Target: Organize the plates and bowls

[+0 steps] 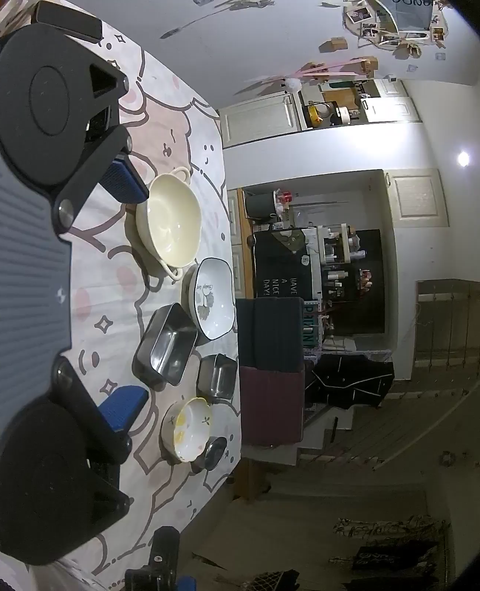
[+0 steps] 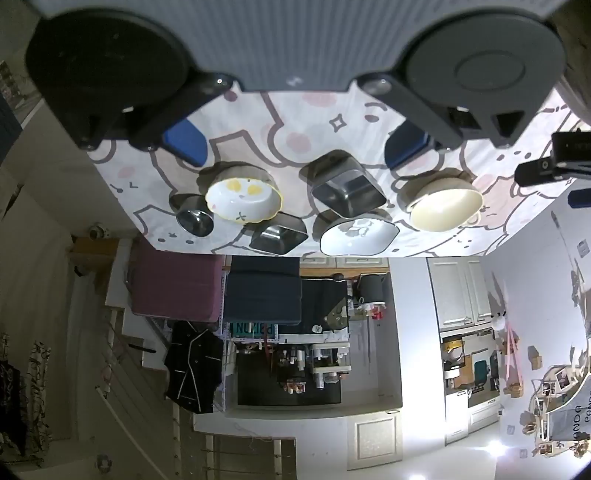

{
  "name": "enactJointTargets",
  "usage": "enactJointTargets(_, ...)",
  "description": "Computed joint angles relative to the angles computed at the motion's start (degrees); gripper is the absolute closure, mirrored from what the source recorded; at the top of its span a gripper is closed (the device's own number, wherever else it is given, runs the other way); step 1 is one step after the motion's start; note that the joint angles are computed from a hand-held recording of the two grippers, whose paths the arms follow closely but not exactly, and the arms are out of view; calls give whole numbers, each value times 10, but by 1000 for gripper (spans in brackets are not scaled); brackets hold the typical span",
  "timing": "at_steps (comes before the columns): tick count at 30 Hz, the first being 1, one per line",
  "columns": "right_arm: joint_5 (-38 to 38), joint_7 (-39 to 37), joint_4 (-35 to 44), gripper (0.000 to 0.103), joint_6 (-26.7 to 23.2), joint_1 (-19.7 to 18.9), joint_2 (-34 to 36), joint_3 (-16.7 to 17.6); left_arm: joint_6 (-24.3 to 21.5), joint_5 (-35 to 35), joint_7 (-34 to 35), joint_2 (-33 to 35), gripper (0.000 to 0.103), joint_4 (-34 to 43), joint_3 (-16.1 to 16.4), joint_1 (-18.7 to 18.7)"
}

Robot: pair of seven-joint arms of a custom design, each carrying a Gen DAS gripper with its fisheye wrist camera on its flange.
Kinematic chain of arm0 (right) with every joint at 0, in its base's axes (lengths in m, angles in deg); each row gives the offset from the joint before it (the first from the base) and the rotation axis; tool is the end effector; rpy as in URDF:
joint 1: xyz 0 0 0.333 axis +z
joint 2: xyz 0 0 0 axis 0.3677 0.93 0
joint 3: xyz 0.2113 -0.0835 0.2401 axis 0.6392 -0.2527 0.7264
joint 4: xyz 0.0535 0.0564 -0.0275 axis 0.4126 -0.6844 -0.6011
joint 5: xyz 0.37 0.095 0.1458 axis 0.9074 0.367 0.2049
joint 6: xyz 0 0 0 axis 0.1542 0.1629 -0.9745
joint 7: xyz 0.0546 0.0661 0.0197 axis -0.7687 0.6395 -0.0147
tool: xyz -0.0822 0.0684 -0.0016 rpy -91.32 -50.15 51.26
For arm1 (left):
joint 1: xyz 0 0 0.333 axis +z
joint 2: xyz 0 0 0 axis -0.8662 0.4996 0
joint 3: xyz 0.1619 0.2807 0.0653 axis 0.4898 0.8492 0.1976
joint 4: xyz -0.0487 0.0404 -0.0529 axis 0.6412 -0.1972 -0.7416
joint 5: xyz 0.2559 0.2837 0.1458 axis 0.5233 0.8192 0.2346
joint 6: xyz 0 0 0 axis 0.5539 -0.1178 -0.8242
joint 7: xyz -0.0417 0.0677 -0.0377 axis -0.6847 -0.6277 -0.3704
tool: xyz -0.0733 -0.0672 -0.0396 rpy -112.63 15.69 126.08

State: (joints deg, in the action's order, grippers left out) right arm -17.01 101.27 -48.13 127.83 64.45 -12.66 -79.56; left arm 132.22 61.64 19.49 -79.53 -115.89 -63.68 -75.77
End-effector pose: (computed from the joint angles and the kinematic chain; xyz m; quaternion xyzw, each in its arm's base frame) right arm 0.6683 0.2752 0.4162 -0.6790 0.5268 -0.3157 0.4022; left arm 0.5173 -0.3239 0.5492 -0.6074 0.6089 -0.3358 0.3841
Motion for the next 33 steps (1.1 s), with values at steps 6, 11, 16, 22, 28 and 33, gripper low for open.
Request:
enactJointTargets(6,-2,2,1,0,-2,1,1,-2,1,-2,1,0,0,0,0,0)
enactJointTargets(11,-3,4,0,0,-2,1,1,-2,1,-2,1,0,0,0,0,0)
enactJointTargets(16,-5,7,1,0,-3,2,1,-3,2,-3,1,0,0,0,0,0)
enactJointTargets(22,-7,10,1,0,-4,2,1,-4,3,-4,1,0,0,0,1,0)
enactJointTargets(28,-10,13,1,0,-5,3,2,-6,-3,-5,-1,4,0,4,-3,-3)
enactJointTargets(33,-13,17,2,0,-7,4,2,-7,-2,-7,0,3,0,4,-1,-4)
